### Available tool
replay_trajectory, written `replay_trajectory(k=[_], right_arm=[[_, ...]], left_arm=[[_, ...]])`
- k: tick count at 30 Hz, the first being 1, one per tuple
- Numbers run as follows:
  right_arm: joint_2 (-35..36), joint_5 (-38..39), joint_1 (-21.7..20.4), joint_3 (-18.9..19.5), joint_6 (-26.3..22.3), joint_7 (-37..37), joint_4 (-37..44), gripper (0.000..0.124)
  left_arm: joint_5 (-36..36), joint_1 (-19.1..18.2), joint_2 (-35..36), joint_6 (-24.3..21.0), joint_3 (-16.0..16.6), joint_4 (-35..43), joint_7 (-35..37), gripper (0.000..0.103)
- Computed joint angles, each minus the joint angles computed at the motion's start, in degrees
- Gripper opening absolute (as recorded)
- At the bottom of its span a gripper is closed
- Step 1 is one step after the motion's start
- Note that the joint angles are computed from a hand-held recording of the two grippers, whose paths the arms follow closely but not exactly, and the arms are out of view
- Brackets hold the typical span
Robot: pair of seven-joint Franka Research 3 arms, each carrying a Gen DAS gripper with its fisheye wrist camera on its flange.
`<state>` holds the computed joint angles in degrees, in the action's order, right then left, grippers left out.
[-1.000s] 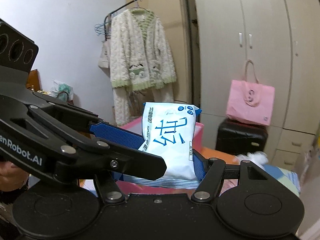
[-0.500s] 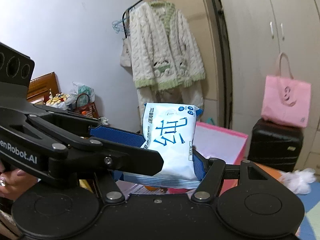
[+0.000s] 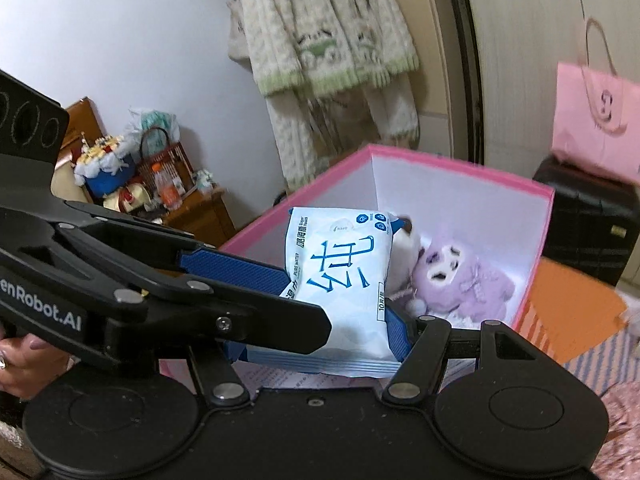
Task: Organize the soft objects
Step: 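Lower the wipes pack into the box and open both tools, then withdraw both tools from the box toward the pink cloth and white pouf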
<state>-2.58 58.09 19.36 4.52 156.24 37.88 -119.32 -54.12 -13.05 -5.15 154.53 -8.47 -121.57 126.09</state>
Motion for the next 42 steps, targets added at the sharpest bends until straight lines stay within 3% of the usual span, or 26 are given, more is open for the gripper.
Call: replay_trajectory(k=[6,12,14,18,19,21,26,33,42], right_arm=[[0.7,-1.7,-0.5,-0.1,-3.6,2.7,0.6,0.072],[1.0,-0.3,-0.7,0.0,-4.0,2.0,0.8,0.073],[0.9,-0.5,-0.7,0.1,-3.5,1.6,0.7,0.074],[-0.5,-0.8,-0.1,0.5,0.0,-3.3,-0.9,0.075],[-1.0,-0.2,-0.1,0.1,-1.3,-4.9,-1.1,0.076],[-1.7,2.2,-0.4,-1.1,-5.7,-8.8,-1.2,0.076],[-5.4,8.1,-0.6,-2.3,-6.6,-13.9,-4.7,0.076],[-13.5,9.2,-0.4,-4.2,-3.9,-15.3,-10.9,0.076],[-25.9,1.9,-0.5,-6.8,0.5,-11.8,-20.1,0.076]], left_arm=[[3.0,1.0,0.5,-2.5,0.1,0.2,-3.0,0.054],[4.3,1.3,0.4,-2.6,0.1,0.2,-4.0,0.054],[5.3,1.2,0.0,-1.6,-0.1,-0.2,-4.6,0.055],[13.6,0.7,-1.0,4.8,-1.2,-2.7,-10.0,0.056],[15.3,0.4,-1.5,6.2,-1.2,-3.5,-11.1,0.056],[16.0,-0.5,-2.7,7.8,-0.4,-5.0,-11.7,0.057],[16.2,-3.5,-6.3,11.2,1.8,-8.5,-11.8,0.059],[21.3,-7.7,-11.2,13.9,4.4,-12.4,-14.4,0.060],[30.8,-12.6,-16.6,15.8,6.3,-15.8,-19.8,0.061]])
